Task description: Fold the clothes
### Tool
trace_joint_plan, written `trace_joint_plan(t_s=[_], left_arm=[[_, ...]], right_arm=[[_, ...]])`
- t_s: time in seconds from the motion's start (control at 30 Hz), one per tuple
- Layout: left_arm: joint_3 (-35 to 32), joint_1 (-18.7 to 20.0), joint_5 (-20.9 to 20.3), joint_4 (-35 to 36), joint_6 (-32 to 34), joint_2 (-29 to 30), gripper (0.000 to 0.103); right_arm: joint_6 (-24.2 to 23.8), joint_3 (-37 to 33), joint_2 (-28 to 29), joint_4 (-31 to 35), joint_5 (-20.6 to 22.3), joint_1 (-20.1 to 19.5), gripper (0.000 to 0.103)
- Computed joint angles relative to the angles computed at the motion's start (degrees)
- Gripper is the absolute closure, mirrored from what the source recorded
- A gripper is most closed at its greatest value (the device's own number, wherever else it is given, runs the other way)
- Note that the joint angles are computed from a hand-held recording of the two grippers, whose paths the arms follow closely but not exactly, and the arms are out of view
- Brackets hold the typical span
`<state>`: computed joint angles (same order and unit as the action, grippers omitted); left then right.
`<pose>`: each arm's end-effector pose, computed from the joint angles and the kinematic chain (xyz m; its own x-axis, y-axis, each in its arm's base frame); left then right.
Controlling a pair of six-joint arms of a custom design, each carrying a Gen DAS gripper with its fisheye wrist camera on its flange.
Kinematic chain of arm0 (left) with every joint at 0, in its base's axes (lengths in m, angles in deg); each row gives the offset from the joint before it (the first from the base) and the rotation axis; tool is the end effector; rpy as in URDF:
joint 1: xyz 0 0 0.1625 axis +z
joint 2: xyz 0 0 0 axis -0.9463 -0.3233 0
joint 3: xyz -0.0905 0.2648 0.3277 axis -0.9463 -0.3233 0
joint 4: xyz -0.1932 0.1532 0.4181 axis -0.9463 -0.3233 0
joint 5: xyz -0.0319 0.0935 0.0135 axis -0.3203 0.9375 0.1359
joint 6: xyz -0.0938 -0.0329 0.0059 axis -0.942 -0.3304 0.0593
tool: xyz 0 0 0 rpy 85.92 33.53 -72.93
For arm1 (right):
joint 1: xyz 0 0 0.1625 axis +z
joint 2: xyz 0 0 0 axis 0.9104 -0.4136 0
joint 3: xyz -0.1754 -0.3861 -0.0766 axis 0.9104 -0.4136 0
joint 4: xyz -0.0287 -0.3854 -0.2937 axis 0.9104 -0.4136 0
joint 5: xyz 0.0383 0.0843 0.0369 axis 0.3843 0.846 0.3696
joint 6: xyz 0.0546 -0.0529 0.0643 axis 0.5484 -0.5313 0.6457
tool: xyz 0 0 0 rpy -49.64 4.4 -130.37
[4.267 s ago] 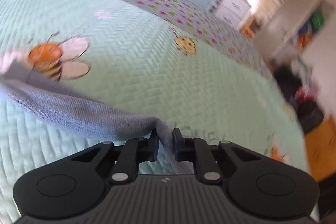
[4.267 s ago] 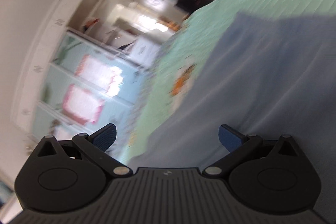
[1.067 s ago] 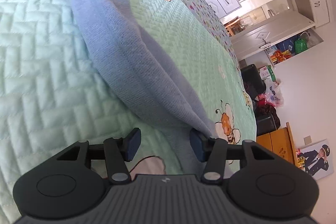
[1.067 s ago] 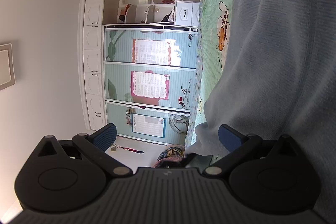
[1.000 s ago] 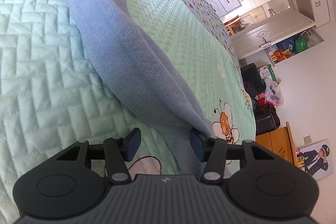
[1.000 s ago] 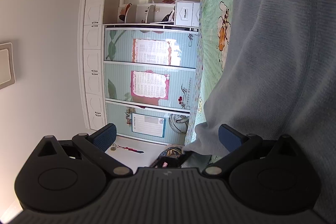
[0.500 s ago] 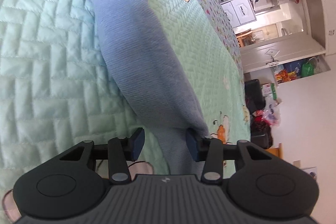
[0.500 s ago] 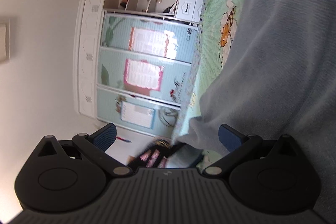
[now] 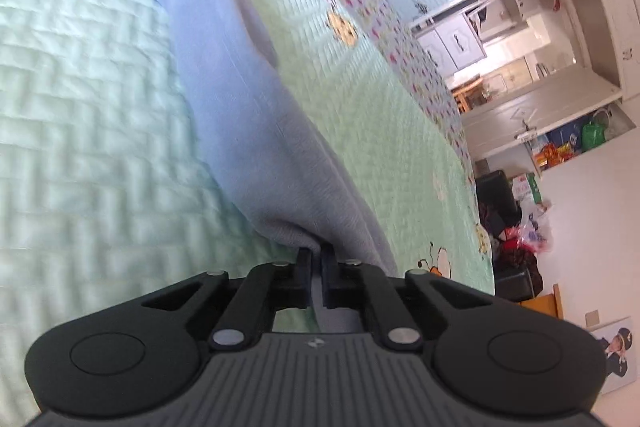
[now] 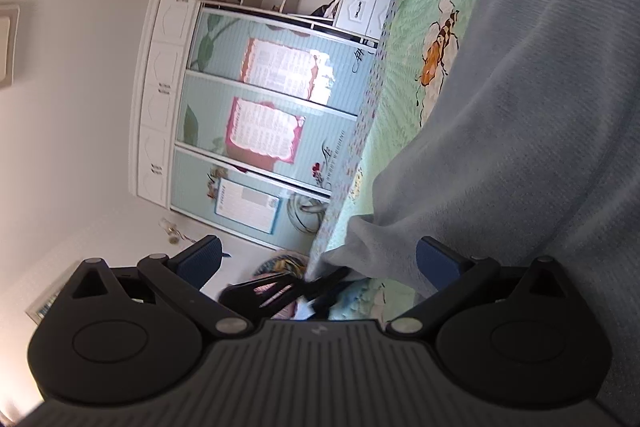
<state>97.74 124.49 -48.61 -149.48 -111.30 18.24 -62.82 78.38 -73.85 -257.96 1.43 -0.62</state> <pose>-0.2993 -0.7432 0.0293 -0.9050 -0.4072 0.1228 -0.3147 0.4471 -0.8373 -0.0858 -0.6715 0.2636 -0.8376 -0.1974 -0.5093 0.3212 0.5762 -0.7515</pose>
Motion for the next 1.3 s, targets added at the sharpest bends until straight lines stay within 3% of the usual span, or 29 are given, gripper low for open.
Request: trace_joint_plan(t_s=[0.23,0.33,0.4,0.43,0.5,0.53,0.57,0.83,1.1,1.2,1.27,1.3], left_arm=[[7.6,-1.5,3.2,5.4,-2.8,-5.1,0.103],[9.8,-0.3,0.8,6.1,-3.8,-6.9,0.103],[10.6,0.2,-1.8,2.8,-2.4,-7.0,0.103],[11.0,0.3,-3.1,0.3,-1.8,-6.9,0.096],[10.6,0.5,-5.3,-4.2,-1.2,-6.1,0.067],[10.3,0.6,-6.2,-6.2,-1.0,-5.6,0.043],[8.8,0.4,-5.6,-6.7,-1.1,-4.6,0.036],[2.9,0.2,-7.7,-4.8,-1.8,-2.0,0.035],[-2.8,0.8,-5.6,3.8,-6.1,0.3,0.035],[-3.9,0.5,-3.8,5.2,-5.6,1.0,0.047],[-3.8,0.6,-4.1,5.8,-5.4,0.9,0.071],[-3.7,0.7,-4.5,6.6,-5.4,0.8,0.075]], right_arm=[[0.1,-0.1,0.0,0.3,0.1,0.0,0.000],[-0.5,-0.1,-0.3,0.9,-0.2,0.1,0.000],[-0.8,0.0,-0.4,1.2,-0.3,0.1,0.000],[-0.8,0.0,-0.4,1.2,-0.2,0.1,0.000],[-0.1,-0.1,-0.2,0.8,0.2,-0.1,0.000],[0.4,-0.2,-0.1,0.5,0.5,-0.2,0.000],[0.7,-0.2,0.0,0.2,0.7,-0.2,0.000],[0.1,-0.2,0.1,0.1,0.7,-0.3,0.000],[0.6,-0.5,0.3,-0.2,1.0,-0.3,0.000],[0.7,-0.7,0.5,-0.3,1.1,-0.3,0.000],[0.7,-0.8,0.7,-0.4,1.0,-0.2,0.000],[0.8,-0.9,0.7,-0.5,1.0,-0.2,0.000]])
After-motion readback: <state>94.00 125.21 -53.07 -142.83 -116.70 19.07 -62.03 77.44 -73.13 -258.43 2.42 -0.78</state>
